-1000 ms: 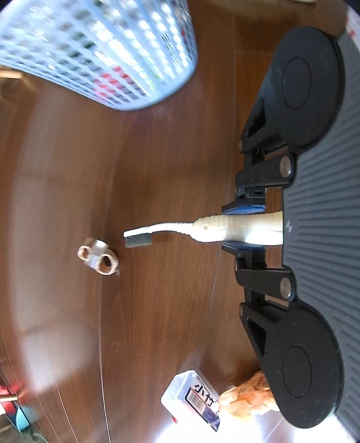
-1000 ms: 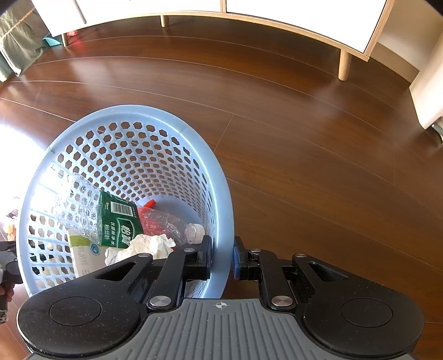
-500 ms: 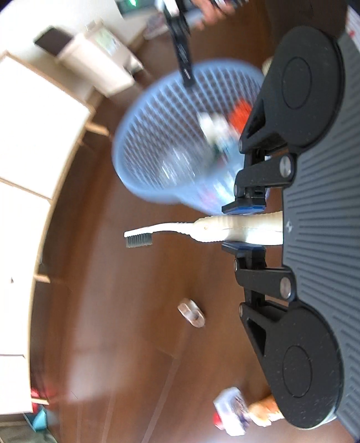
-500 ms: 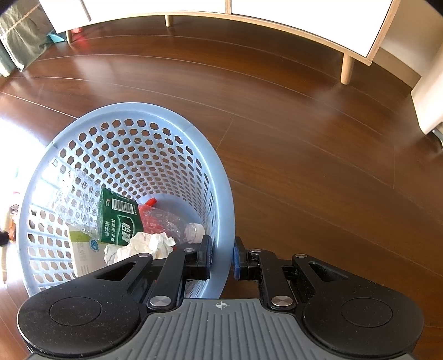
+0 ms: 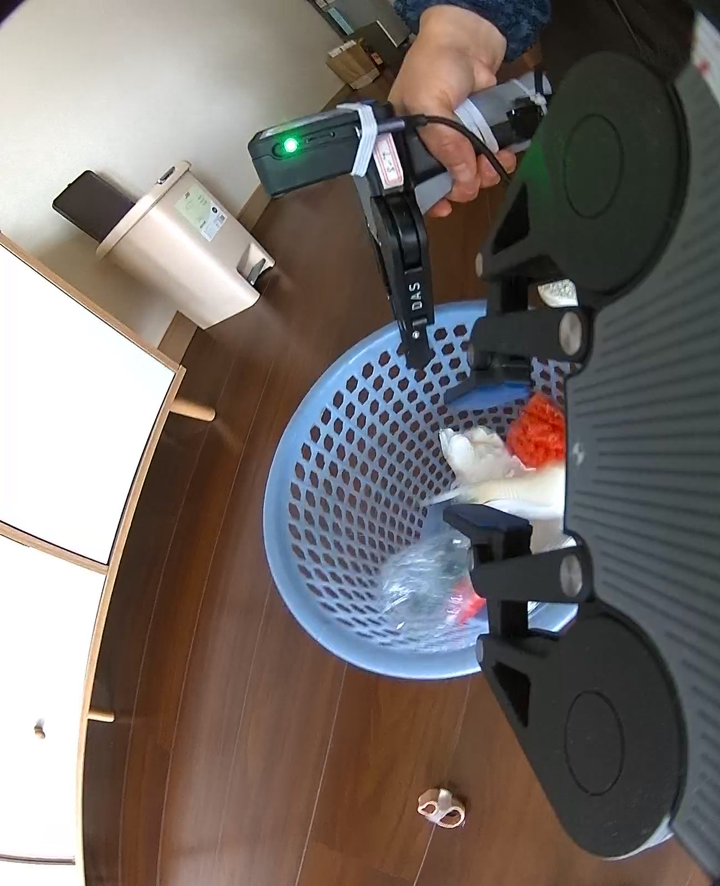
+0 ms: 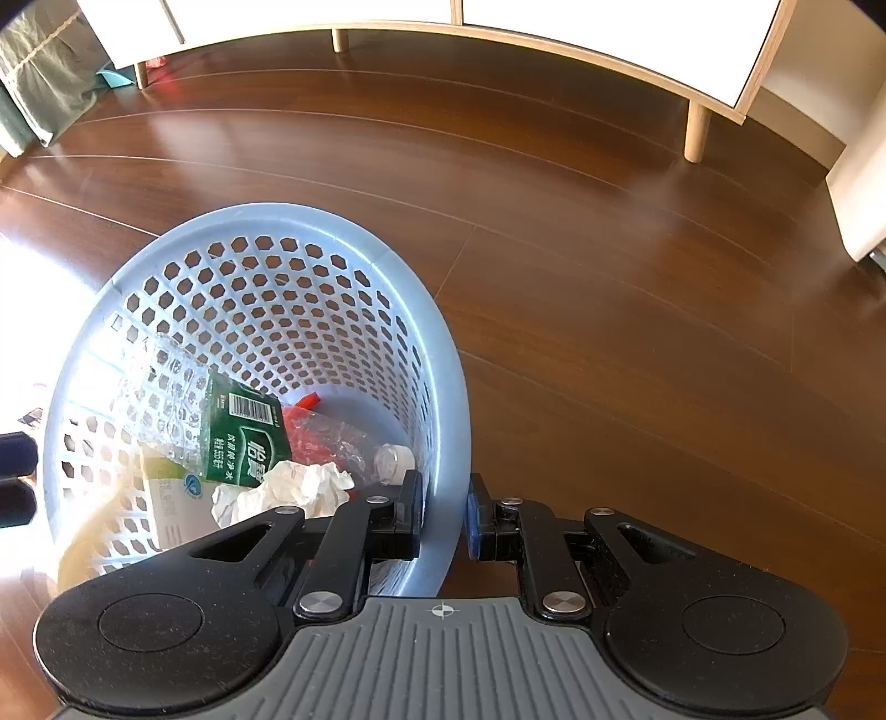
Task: Collect trash
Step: 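Carry the toothbrush over the wastebasket and open the left gripper, then move the open left gripper toward the small tan ring-shaped object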
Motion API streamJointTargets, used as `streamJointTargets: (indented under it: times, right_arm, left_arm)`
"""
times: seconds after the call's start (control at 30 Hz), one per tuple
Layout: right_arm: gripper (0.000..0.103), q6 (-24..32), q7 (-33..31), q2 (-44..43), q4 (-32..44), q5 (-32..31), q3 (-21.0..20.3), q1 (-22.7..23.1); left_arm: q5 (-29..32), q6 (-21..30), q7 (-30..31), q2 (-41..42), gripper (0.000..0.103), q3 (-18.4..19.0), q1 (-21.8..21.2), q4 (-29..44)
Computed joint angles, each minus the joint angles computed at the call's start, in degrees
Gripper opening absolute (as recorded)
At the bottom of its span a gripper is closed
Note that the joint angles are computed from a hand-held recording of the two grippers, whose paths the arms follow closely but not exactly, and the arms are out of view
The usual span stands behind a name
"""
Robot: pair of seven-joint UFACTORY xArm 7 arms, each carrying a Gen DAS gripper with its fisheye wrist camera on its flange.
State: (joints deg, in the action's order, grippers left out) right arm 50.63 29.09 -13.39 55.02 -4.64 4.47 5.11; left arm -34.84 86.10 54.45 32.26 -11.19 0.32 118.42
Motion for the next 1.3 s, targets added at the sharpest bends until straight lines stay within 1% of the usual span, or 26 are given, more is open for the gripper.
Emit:
streamJointTargets:
  times: [0.07,0.17,0.27,0.37,0.5,0.57,0.6,0.67,0.87,1.03,1.1,1.3]
  right_arm:
    - [0.012,0.0,0.0,-0.2,-0.1,0.1,0.0,0.0]
    - [0.012,0.0,-0.3,-0.3,-0.3,0.3,-0.1,0.1]
    - [0.012,0.0,-0.5,-0.4,-0.4,0.2,-0.1,0.1]
    - [0.012,0.0,-0.9,-0.4,-0.4,0.4,-0.2,0.0]
    - [0.012,0.0,-1.1,-0.3,-0.3,0.4,-0.3,-0.1]
    - [0.012,-0.1,-1.3,-0.2,-0.2,0.5,-0.3,-0.1]
    - [0.012,-0.1,-1.4,-0.2,-0.3,0.5,-0.3,-0.1]
    - [0.012,-0.1,-1.8,0.0,-0.1,0.6,-0.4,-0.2]
    - [0.012,-0.2,-2.2,0.8,0.3,1.4,-0.7,-0.4]
    - [0.012,-0.2,-2.8,1.0,0.4,2.1,-1.0,-0.4]
    - [0.012,-0.2,-3.3,1.0,0.3,3.1,-1.4,-0.5]
    - [0.012,2.1,-3.5,0.3,0.4,6.2,-2.1,-0.8]
  left_arm:
    - [0.4,-2.5,1.3,-1.4,0.031,0.3,-0.1,-2.2]
    - [0.8,-4.9,1.9,-2.3,0.032,0.9,0.1,-3.9]
    - [1.6,-8.2,2.7,-3.5,0.035,1.6,0.2,-6.4]
    - [2.8,-9.9,2.4,-3.2,0.039,2.3,0.7,-6.2]
    - [4.2,-14.5,2.0,-3.3,0.043,3.1,1.3,-7.3]
    - [5.0,-16.2,1.6,-3.1,0.045,3.4,1.8,-7.5]
    - [5.5,-17.2,1.1,-3.1,0.048,3.6,1.9,-7.8]
    - [6.2,-18.5,0.6,-3.0,0.049,3.8,2.4,-8.3]
    - [8.9,-19.0,-1.4,-2.2,0.053,4.4,3.7,-9.4]
    - [11.1,-23.4,0.1,-4.6,0.056,4.9,3.8,-15.5]
    - [11.8,-24.3,0.5,-5.0,0.057,5.1,3.9,-16.7]
    - [12.1,-24.3,-0.2,-4.4,0.058,5.4,4.9,-16.8]
